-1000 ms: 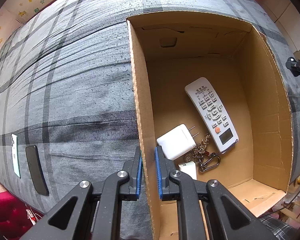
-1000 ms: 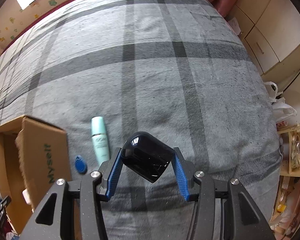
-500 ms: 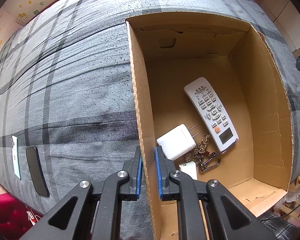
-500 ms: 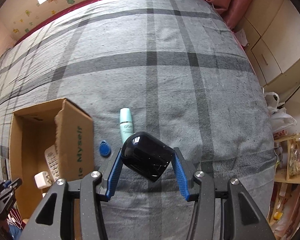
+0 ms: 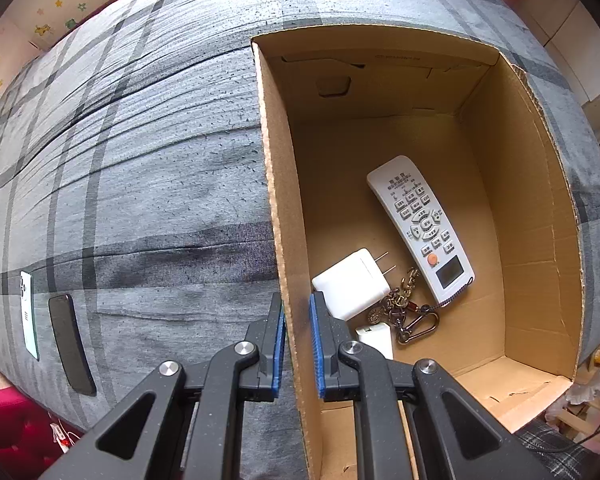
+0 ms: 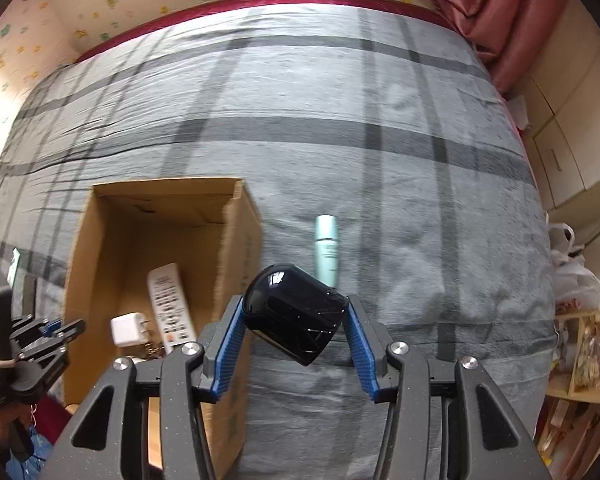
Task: Organize rigid objects
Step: 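Carry the black object toward the box with the right gripper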
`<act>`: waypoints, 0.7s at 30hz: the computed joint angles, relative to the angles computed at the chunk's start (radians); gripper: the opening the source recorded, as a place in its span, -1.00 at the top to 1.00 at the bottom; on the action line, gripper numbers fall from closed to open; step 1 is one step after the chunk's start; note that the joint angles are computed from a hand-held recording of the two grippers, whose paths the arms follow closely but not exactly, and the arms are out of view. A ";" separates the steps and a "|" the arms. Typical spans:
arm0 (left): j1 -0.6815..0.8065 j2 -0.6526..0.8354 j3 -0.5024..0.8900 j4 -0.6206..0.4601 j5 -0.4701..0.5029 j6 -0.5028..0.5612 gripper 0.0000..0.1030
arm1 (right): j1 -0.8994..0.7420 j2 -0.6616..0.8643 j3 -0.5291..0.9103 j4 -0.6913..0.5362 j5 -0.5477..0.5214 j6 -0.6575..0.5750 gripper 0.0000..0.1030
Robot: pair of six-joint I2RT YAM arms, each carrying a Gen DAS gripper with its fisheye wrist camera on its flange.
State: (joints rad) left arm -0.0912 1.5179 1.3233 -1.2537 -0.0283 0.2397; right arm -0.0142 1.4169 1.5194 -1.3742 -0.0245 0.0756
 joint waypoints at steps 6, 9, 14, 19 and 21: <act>0.004 -0.003 -0.003 0.002 0.004 0.007 0.76 | 0.110 -0.003 0.007 -0.003 -0.003 0.044 -0.02; 0.007 -0.004 -0.003 0.000 0.008 0.010 0.76 | 0.167 0.001 0.009 -0.003 -0.005 0.065 -0.02; 0.012 -0.003 -0.003 -0.001 0.015 0.013 0.76 | 0.260 0.014 0.006 0.010 -0.005 0.098 -0.02; 0.016 -0.004 -0.007 0.003 0.019 0.016 0.76 | 0.334 0.035 -0.002 0.029 -0.008 0.121 -0.02; 0.019 -0.004 -0.009 0.004 0.022 0.019 0.76 | 0.360 0.043 -0.007 0.037 -0.012 0.128 -0.02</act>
State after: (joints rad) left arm -0.0726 1.5135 1.3147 -1.2494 -0.0066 0.2585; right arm 0.3454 1.4594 1.5120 -1.3374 -0.0368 0.2035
